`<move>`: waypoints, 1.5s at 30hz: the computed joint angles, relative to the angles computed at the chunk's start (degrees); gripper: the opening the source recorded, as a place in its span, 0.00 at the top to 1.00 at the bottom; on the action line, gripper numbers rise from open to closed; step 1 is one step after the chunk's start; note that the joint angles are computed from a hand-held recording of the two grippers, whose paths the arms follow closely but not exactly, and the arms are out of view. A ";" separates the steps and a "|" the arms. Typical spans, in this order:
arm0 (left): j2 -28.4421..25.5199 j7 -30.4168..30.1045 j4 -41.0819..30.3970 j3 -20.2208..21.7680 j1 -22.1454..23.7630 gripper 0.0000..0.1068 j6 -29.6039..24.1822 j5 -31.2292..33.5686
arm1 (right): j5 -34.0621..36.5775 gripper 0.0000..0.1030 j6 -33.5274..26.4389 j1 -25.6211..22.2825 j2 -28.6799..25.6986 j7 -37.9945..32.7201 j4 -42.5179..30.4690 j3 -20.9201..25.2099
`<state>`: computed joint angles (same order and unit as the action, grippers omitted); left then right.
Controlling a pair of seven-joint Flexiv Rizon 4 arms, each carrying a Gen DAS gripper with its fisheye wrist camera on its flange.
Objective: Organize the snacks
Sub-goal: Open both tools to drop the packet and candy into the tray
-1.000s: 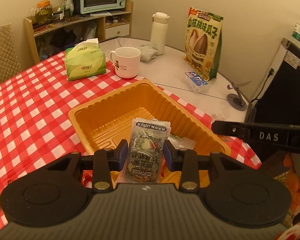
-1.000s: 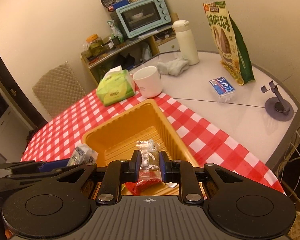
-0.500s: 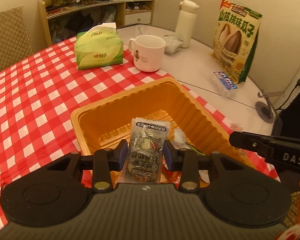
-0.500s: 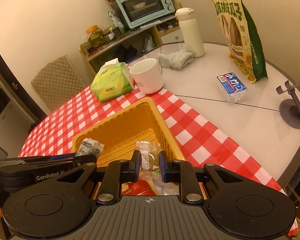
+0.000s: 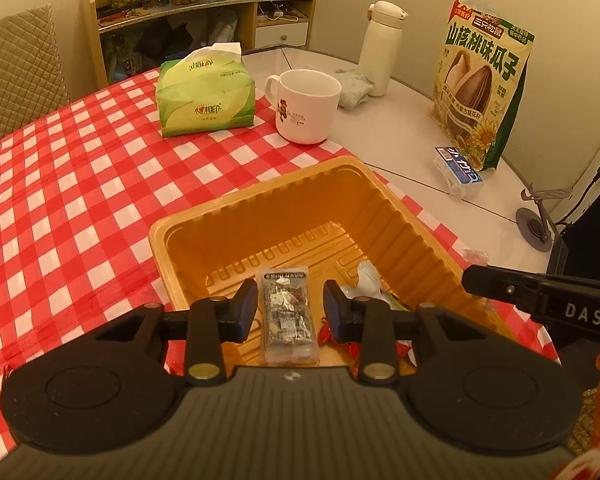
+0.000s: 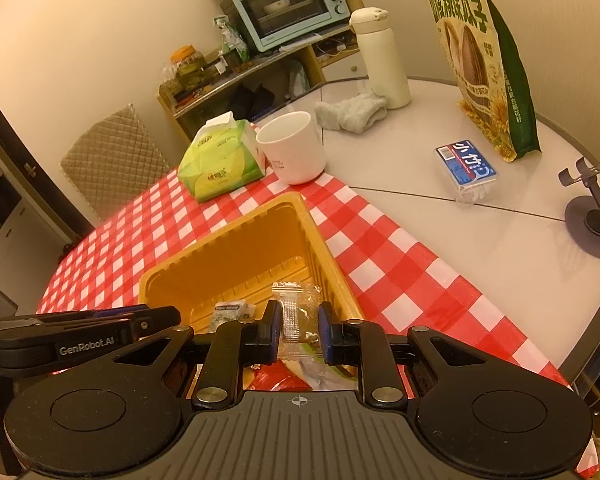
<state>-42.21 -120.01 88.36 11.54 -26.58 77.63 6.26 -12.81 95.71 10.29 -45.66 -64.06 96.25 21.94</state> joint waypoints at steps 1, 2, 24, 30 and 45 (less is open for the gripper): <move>0.17 0.09 0.27 -0.23 0.12 0.70 0.09 -0.03 | -0.07 0.80 -0.10 -0.12 -0.11 -0.12 -0.08 0.22; 0.41 0.23 0.64 -0.47 0.24 0.70 0.19 -0.06 | -0.17 0.80 -0.26 -0.30 -0.22 -0.31 -0.17 0.52; 4.99 -1.94 6.81 1.40 -0.62 0.70 2.51 1.37 | 0.87 0.80 -2.50 2.07 -4.78 -7.13 -7.05 2.22; 6.73 -2.15 8.80 1.45 -0.58 0.70 3.32 2.01 | 0.28 0.72 -2.21 3.49 -4.70 -7.23 -7.84 0.45; 12.06 -1.38 14.95 1.27 -1.83 0.65 7.11 2.51 | 1.41 0.36 0.38 1.57 1.86 -4.46 1.29 0.29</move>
<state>-30.15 -121.39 103.32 12.81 -28.41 84.74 8.77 -11.40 96.09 11.86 -43.80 -68.52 97.54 22.23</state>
